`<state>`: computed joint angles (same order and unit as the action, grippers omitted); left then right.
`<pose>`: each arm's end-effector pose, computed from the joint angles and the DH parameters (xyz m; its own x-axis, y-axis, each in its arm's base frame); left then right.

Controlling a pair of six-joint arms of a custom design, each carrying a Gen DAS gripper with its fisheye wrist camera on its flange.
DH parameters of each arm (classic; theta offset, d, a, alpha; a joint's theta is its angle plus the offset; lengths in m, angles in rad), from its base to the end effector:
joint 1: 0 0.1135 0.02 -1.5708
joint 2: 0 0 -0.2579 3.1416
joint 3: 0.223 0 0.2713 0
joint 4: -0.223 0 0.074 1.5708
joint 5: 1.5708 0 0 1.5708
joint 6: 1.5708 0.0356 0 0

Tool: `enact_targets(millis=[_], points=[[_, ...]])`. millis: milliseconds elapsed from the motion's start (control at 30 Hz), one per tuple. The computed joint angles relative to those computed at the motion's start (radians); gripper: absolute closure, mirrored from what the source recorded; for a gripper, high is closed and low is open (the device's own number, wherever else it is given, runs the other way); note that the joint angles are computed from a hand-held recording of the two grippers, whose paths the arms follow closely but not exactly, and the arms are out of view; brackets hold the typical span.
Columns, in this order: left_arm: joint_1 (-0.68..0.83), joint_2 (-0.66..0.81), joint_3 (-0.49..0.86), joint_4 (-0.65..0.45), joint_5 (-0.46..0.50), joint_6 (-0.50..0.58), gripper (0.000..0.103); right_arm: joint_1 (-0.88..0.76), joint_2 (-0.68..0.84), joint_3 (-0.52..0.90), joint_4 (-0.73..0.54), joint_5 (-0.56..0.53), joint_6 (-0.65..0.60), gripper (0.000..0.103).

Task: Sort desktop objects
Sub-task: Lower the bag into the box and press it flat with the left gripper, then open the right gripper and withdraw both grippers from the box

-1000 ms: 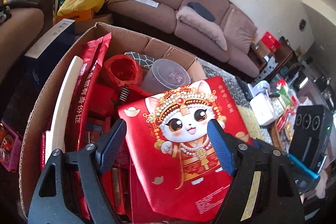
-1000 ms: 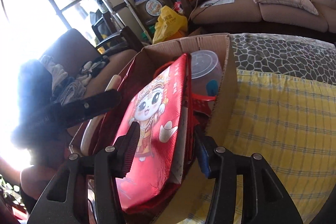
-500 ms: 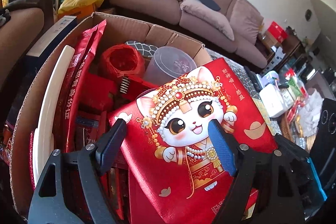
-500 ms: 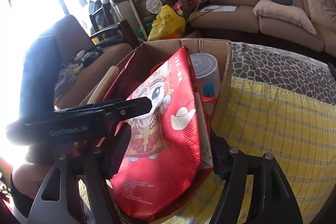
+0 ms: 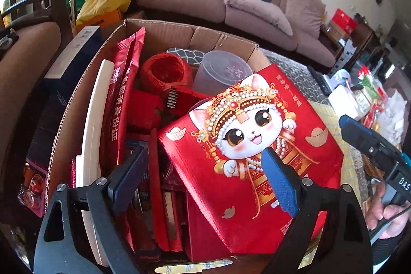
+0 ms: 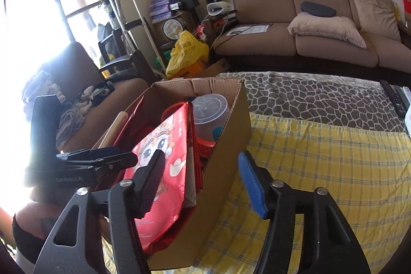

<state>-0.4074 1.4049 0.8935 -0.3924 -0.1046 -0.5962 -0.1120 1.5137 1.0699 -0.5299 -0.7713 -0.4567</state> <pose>0.2817 -0.1175 0.2047 -0.7849 -0.2695 -0.5580 -0.1280 0.9516 -0.2795 0.3267 -0.0118 0.2293 -0.6012 -0.2506 -0.7588 -0.6400 0.7196 0.2694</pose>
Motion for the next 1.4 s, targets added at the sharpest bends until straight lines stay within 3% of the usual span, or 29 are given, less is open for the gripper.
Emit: enact_targets(millis=[133,300,400,500,667,900,1167,1400], points=[[0.014,0.033,0.004,-0.014,0.07,0.031,0.014,0.015,-0.012,-0.019,-0.023,0.005,-0.054,0.071],[0.024,0.02,-0.014,0.017,0.134,0.017,0.014,0.044,-0.004,-0.03,-0.042,0.055,-0.095,0.077],[0.05,-0.005,-0.051,0.09,0.216,-0.02,0.011,0.059,0.01,-0.041,-0.04,0.078,-0.106,0.077],[0.06,-0.016,-0.068,0.129,0.232,-0.05,0.01,0.065,0.011,-0.048,-0.036,0.085,-0.11,0.077],[0.126,-0.048,-0.15,0.349,0.382,-0.156,0.01,0.092,0.002,-0.06,-0.063,0.083,-0.118,0.078],[0.115,-0.06,-0.127,0.284,0.307,-0.151,0.01,0.18,-0.051,-0.135,-0.046,0.201,-0.186,0.076],[0.082,-0.084,-0.093,0.159,0.138,-0.109,0.009,0.136,-0.049,-0.074,-0.191,0.2,-0.346,0.078],[0.035,-0.046,-0.046,0.09,0.045,-0.061,0.009,0.11,-0.033,-0.069,-0.123,0.196,-0.258,0.077]])
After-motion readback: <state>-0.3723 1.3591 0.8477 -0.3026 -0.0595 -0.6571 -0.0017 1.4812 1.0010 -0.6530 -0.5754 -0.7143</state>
